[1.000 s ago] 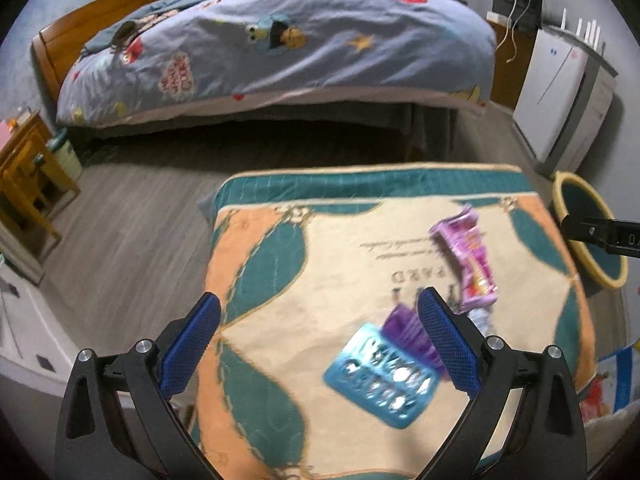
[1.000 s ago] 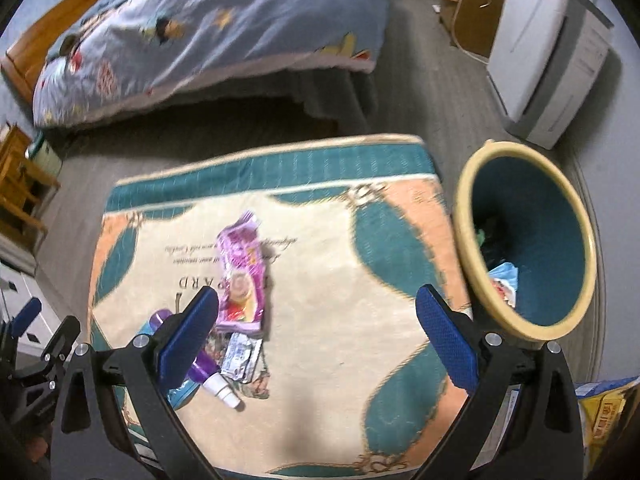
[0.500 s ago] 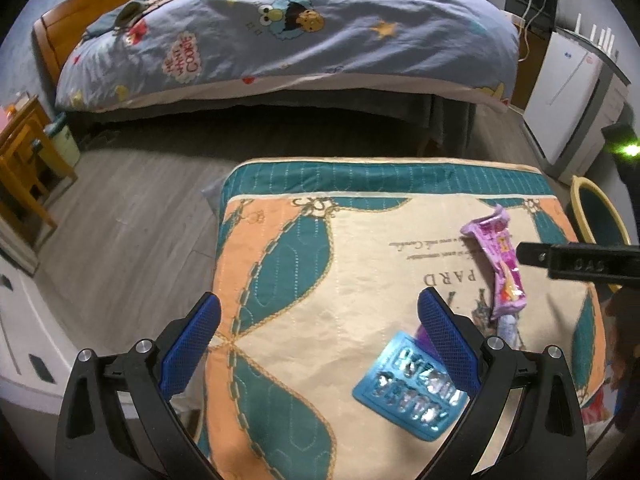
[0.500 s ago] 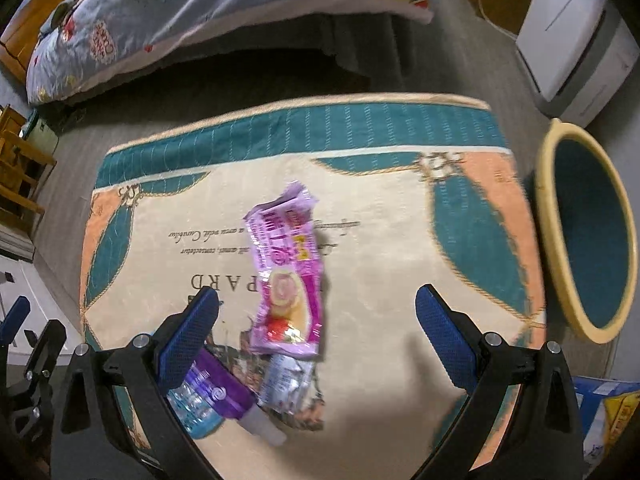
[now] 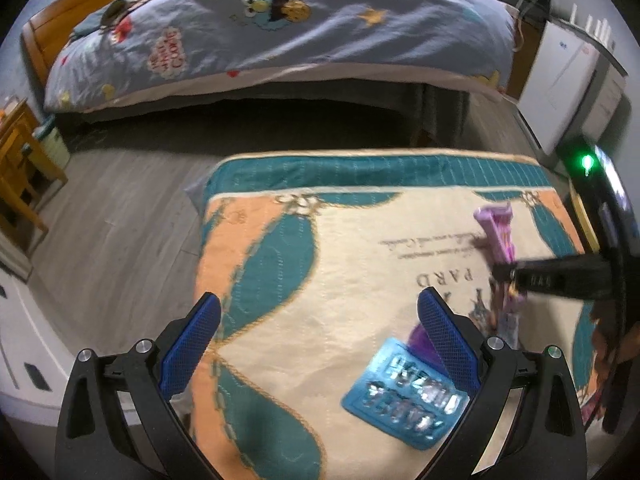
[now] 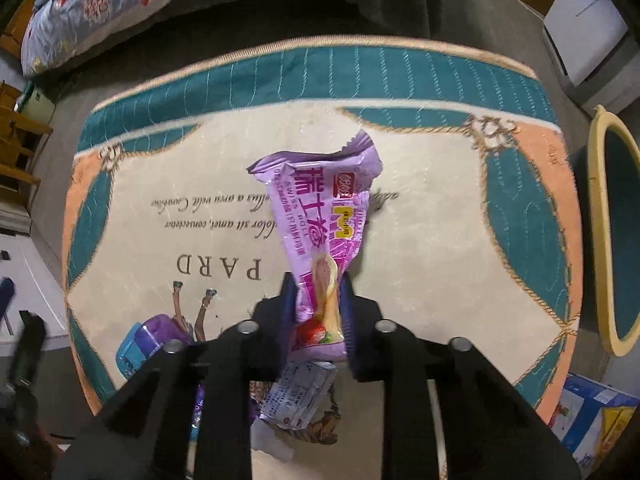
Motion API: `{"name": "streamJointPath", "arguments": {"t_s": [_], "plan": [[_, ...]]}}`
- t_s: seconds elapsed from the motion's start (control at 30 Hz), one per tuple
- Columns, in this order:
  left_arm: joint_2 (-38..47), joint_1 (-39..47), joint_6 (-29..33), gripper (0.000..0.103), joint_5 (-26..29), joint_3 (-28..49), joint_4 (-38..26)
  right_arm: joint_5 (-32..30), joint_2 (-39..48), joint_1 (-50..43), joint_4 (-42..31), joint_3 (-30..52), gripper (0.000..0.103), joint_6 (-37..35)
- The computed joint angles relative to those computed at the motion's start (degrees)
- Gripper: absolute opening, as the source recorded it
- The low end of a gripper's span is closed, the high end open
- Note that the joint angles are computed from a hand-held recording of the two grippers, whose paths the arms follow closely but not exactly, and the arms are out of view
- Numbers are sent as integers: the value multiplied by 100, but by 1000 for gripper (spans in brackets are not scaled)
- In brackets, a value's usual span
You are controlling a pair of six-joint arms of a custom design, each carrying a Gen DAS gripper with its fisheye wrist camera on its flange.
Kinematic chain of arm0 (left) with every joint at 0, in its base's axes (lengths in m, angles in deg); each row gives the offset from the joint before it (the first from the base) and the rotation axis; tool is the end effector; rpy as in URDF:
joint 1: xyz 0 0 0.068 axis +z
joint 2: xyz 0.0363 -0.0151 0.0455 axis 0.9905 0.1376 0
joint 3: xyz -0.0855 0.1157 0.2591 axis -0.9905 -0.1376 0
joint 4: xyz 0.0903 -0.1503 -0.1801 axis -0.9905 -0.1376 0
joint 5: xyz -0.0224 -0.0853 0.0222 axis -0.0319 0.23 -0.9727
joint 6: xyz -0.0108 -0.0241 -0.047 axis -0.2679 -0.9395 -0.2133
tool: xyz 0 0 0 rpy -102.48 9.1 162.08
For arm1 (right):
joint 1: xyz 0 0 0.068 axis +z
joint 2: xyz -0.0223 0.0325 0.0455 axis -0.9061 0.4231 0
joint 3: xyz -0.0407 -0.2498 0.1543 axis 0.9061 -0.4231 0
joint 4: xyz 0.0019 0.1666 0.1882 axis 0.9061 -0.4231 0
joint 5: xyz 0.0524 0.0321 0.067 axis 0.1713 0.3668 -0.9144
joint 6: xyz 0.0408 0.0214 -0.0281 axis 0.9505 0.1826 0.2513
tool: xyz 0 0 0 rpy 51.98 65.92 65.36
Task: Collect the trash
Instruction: 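Grasp the pink snack packet with the right gripper while the left grasps the purple tube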
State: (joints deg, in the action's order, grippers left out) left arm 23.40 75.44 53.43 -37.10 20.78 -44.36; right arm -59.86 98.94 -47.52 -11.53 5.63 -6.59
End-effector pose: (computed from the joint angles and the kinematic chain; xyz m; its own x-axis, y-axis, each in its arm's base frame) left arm 0.2129 -0.0163 0.1198 -0.7996 -0.2709 -0.5359 -0.3264 0.9452 0.0093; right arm 0.3863 0.1268 0.0599 -0.9013 -0.3978 -0.1717 -0.4203 0.8990 0.1233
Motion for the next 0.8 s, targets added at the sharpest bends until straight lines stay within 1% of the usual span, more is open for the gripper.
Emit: {"name": "streamJointPath", "arguments": {"t_s": [0.13,0.33,0.37,0.4,0.43,0.5,0.53,0.57,0.67,0.8], "plan": [[320,-463,-408,98,56,123,14,-216,-196,-271,20,-97,17,-16],[918,-1147,-1321,95,69,395,-84,-301,-449,-738,20,-226,17,-101],[1037,-1240,-1470,91,114,439,-64,-314,-490,-817,32,-259,17,-115],[1129,-1282,-1533,80,187,473,-31,-344,-521,-922,19,-258,16,-160],[1228,-1307,-1572,76,277,535,-43,-356,-494,-972,-41,-165,16,-172],[1460,-1406,-1665,60,457,660,-43,-405,-492,-1133,-147,-60,17,-266],[1559,-1453,-1699,58,542,721,-42,-433,-481,-1217,-206,8,17,-316],[1684,-1481,-1724,52,674,784,-17,-455,-476,-1293,-248,64,16,-364],[1987,-1528,-1821,49,939,969,51,-507,-488,-1416,-321,143,16,-439],[2350,-1559,-1758,47,964,1326,-95,-612,-509,-1578,-386,206,16,-598]]}}
